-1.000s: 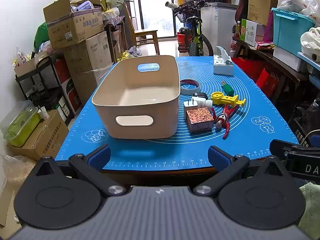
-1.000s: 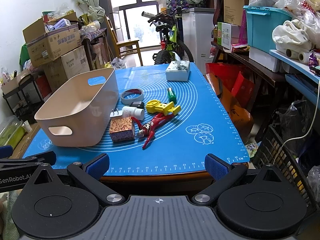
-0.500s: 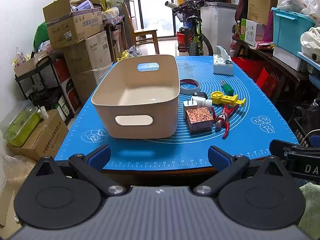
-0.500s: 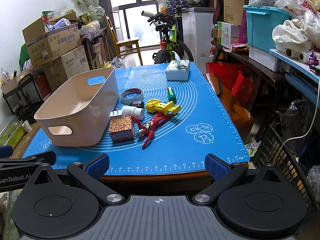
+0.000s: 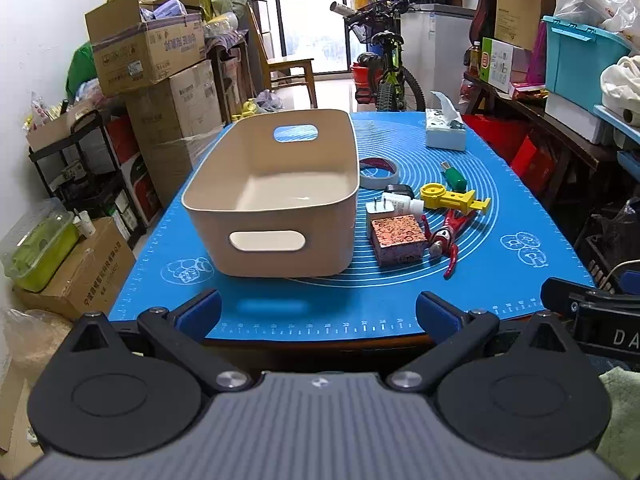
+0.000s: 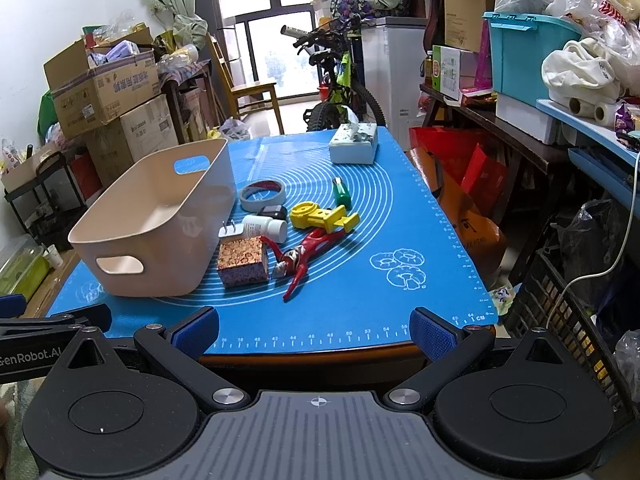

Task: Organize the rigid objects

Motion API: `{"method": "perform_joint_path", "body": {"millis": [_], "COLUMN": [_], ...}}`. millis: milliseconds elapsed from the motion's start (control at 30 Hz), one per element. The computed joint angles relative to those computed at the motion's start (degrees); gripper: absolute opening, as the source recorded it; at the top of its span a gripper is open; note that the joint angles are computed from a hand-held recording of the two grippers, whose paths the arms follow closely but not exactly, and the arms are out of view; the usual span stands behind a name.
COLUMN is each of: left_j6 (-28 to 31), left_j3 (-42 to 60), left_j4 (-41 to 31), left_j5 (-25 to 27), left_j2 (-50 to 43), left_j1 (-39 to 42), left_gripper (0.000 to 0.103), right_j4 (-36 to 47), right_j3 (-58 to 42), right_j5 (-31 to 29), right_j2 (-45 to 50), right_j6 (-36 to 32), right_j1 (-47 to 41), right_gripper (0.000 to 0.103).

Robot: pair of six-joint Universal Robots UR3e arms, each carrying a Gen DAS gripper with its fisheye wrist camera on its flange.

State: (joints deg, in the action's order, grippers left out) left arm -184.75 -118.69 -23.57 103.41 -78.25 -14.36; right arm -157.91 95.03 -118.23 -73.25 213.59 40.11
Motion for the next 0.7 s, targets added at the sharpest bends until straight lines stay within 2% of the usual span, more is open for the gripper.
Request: {"method": "perform_joint_path", "body": {"millis": [200, 333, 700], "left_j6": [3.33, 5.59, 7.52], "left_j3": [2.71, 7.10, 24.78], "left_j4": [-0.56, -2.49, -11.21], "left_j5": [-0.56, -4.36, -9.97], "left_j2": [-0.16, -0.73, -10.00], "left_j1": [1.35, 4.73, 13.38], "left_gripper": [0.102, 0.102, 0.102], "right_j4": [0.06, -0.62, 1.15], "right_j3": [-0.71, -3.16, -22.08], "right_j5": [0.16, 0.85, 6.56], "right_j2": [-1.92, -1.36, 9.89], "right_j6": [1.26, 0.61, -7.38], "right_j1": [-0.36, -1.31, -8.27], "right_gripper": [0.101, 0.101, 0.101]}}
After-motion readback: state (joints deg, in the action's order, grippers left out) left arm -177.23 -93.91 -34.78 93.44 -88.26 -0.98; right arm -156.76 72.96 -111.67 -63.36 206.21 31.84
